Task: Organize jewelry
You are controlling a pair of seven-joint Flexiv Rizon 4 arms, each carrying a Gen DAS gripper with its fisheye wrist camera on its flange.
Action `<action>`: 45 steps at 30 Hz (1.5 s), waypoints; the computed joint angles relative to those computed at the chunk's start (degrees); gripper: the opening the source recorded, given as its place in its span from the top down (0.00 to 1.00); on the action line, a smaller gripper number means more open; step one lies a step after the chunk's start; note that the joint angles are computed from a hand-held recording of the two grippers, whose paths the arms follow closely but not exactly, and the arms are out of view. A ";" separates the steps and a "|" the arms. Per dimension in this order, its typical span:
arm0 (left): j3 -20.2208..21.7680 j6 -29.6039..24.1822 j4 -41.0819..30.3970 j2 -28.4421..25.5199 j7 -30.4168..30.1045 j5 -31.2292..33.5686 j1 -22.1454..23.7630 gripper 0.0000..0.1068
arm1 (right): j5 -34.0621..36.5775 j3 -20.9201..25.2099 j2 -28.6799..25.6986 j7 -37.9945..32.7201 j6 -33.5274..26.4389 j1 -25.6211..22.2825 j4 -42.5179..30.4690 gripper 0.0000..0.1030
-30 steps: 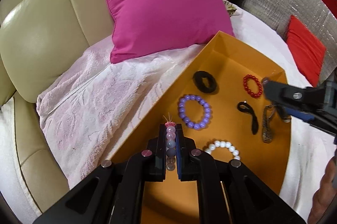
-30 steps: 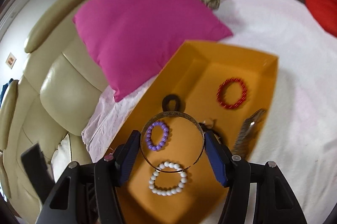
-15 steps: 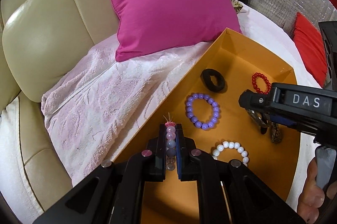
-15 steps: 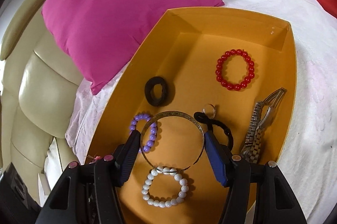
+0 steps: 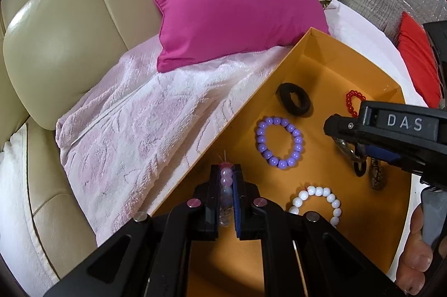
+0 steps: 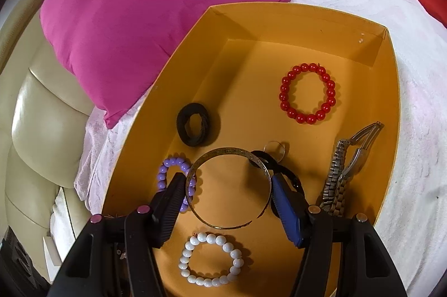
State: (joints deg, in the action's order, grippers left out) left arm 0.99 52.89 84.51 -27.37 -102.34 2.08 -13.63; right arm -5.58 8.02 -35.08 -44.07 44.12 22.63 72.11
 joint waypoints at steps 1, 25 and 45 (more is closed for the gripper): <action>0.10 -0.71 -0.39 -0.14 -0.04 0.20 -0.13 0.90 | 0.06 0.03 -0.18 0.02 -0.11 0.04 -0.25 0.36; 3.80 13.31 7.05 11.49 -9.98 13.75 -5.66 0.27 | -11.79 -0.16 24.17 4.49 19.52 -2.39 28.17 0.36; -2.83 10.52 16.35 26.71 -7.54 14.37 2.15 0.26 | -14.02 1.52 31.74 9.50 24.44 -3.65 35.55 0.35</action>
